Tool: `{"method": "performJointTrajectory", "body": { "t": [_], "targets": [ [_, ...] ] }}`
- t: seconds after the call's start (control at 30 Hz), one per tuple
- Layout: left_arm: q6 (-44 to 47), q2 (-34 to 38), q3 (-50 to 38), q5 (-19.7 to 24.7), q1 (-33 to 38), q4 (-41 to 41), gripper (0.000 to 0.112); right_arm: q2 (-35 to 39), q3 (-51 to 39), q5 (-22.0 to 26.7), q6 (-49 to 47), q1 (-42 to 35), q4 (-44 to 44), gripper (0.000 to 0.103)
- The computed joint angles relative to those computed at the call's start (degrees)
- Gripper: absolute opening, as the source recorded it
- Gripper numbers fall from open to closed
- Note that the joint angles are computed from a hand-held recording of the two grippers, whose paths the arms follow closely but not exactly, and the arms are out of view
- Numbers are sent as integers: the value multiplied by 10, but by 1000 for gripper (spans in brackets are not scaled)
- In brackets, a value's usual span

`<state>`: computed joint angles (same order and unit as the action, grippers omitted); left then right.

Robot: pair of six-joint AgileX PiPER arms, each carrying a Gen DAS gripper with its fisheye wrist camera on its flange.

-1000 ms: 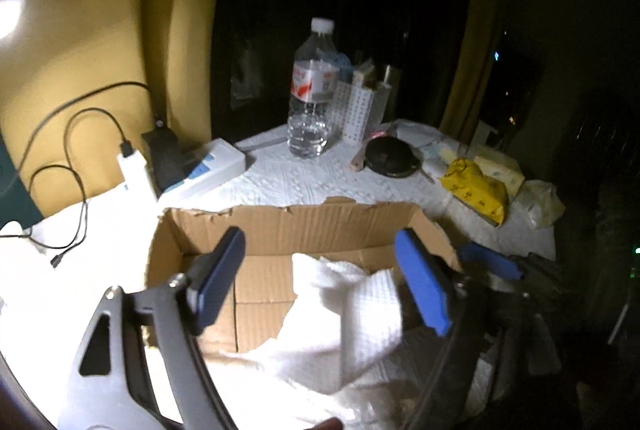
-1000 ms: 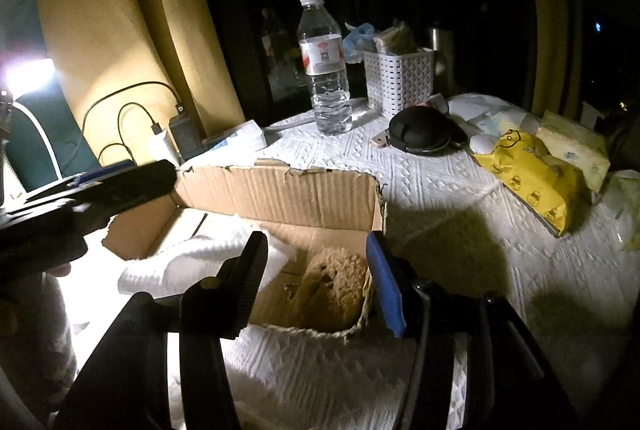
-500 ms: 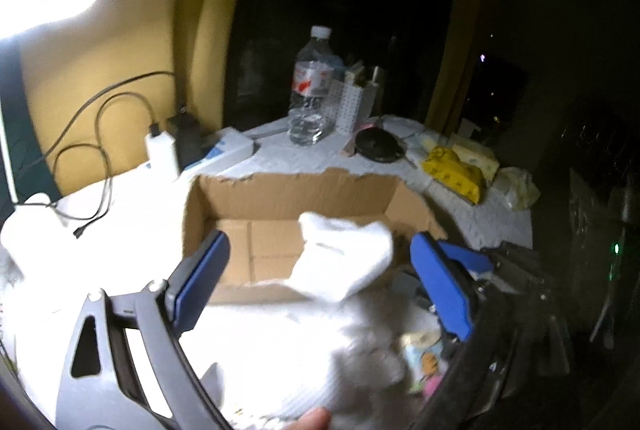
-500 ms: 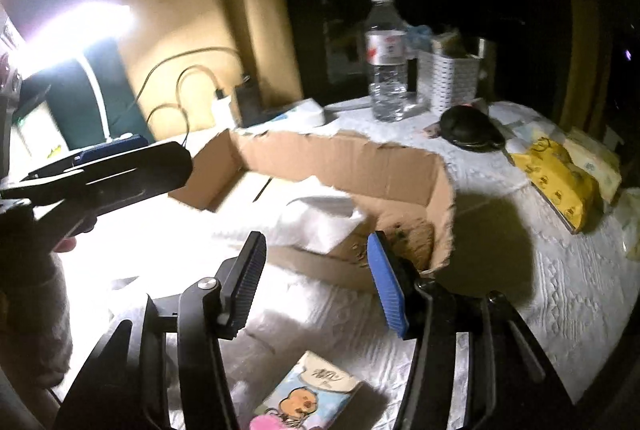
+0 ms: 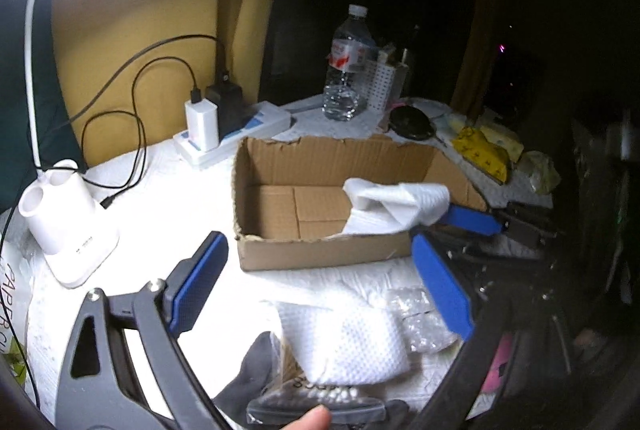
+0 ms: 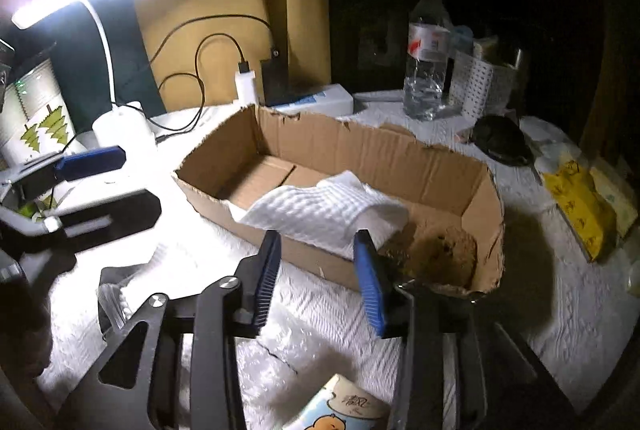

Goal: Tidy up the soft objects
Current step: 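Lower the white towel into the box and open the left tool, then withdraw both tools from the box back over the table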

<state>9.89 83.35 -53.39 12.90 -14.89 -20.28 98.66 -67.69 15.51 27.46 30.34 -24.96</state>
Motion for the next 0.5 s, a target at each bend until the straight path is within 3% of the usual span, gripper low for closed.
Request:
{"method": "performJointTrajectory", "body": {
  "t": [0.03, 0.1, 0.27, 0.3, 0.43, 0.5],
  "targets": [
    [-5, 0, 2, -3, -3, 7, 94, -2, -2, -6, -12, -4, 13, 26],
    [-28, 1, 3, -8, -10, 32, 94, 2, -16, 4, 14, -7, -7, 19],
    [-89, 1, 5, -15, -26, 89, 94, 58, -92, 82, 112, -20, -101, 19],
    [-101, -1, 7, -17, -29, 101, 94, 62, -95, 87, 106, -24, -90, 21],
    [-169, -4, 11, -20, -42, 169, 94, 34, -51, 71, 157, -27, -131, 55],
    [-192, -5, 11, -19, -46, 187, 94, 10, -21, 67, 192, -23, -164, 56]
  ]
}}
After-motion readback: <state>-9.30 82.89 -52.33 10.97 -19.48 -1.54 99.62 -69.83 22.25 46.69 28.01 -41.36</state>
